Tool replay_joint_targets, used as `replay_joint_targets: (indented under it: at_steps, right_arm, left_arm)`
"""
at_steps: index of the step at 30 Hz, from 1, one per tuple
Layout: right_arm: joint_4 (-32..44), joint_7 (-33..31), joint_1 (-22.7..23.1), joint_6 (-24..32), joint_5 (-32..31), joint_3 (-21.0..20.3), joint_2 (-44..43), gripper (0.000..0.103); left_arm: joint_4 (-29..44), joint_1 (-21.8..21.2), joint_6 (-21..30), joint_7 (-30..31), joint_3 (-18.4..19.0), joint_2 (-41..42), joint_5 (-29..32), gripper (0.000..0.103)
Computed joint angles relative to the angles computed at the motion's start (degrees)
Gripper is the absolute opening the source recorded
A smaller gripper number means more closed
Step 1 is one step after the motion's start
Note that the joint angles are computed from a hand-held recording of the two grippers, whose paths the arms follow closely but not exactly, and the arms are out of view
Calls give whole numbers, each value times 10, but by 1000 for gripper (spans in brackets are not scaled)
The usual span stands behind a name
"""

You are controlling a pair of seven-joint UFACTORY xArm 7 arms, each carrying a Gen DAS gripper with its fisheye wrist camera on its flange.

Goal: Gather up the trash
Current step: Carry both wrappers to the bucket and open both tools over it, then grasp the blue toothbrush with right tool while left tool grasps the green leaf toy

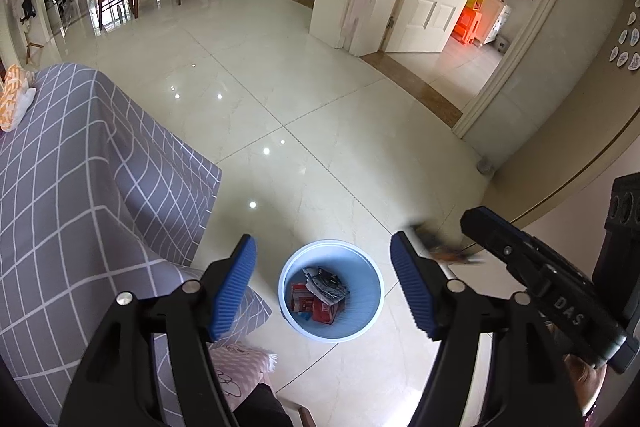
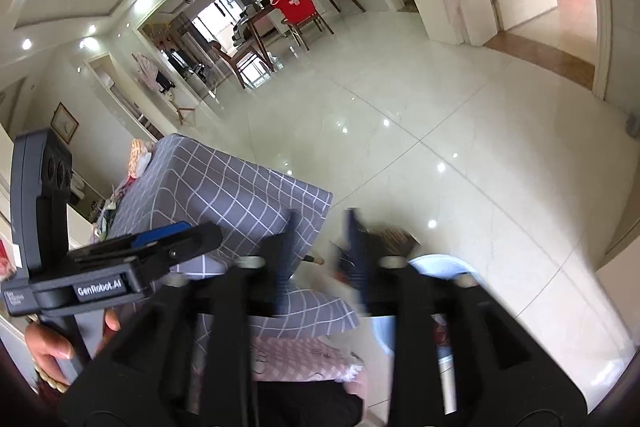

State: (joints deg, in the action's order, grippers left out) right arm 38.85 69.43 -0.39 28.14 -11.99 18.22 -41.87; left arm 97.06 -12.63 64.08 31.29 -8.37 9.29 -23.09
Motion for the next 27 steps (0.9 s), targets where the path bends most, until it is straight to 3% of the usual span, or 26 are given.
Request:
replay_joint_targets:
  at_steps: [1, 14, 22, 27]
  right_arm:
    - [3, 6, -7, 4, -5, 7, -1, 56]
    - [71, 12, -4, 27, -33, 33, 49, 56]
    - [224, 27, 4, 21, -113, 73, 205, 56]
    - [382, 27, 31, 48, -196, 103, 358, 56]
  left_arm:
    - [2, 1, 1, 1, 1, 1, 0, 68]
    - [26, 33, 10, 35, 13, -2, -37, 69]
    - [86, 88, 6, 48, 38, 25, -49, 69]
    - [196, 143, 28, 23, 50, 95, -44, 69]
